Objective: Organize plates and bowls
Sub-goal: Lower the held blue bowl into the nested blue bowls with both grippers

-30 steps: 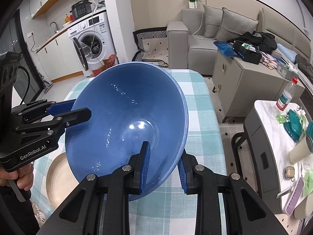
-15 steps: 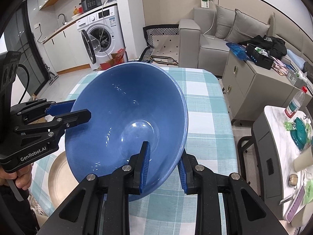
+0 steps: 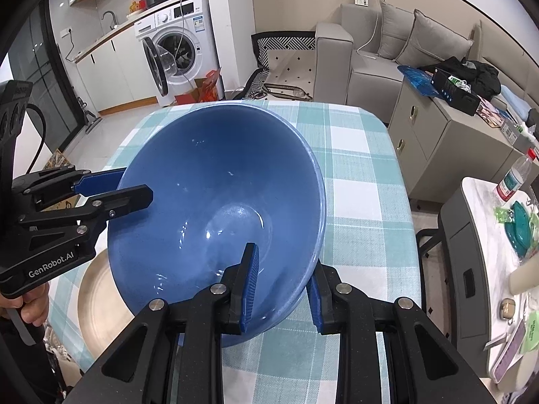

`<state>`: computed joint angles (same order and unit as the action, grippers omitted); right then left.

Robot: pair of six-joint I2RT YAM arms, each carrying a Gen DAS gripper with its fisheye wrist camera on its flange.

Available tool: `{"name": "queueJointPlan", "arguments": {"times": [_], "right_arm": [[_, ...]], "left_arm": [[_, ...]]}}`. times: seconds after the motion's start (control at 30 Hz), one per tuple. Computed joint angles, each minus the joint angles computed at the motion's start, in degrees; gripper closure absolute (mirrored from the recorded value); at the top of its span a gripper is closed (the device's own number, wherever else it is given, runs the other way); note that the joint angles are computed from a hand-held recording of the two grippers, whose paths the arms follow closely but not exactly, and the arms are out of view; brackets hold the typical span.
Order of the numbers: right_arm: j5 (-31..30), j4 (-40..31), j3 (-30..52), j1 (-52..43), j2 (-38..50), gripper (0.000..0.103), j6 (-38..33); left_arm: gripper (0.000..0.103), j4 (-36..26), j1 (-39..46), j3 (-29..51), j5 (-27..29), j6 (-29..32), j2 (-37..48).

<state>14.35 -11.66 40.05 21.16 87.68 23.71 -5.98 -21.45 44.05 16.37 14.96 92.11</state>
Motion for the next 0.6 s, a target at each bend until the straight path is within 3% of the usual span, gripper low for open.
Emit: {"name": "queueJointPlan", "arguments": {"times": [0.6], "right_arm": [[-0.2, 0.6, 0.6, 0.1, 3.7, 0.076, -0.7]], "left_arm": [[0.071, 0.4, -0.5, -0.5, -1.3, 0.2, 2.2]]}}
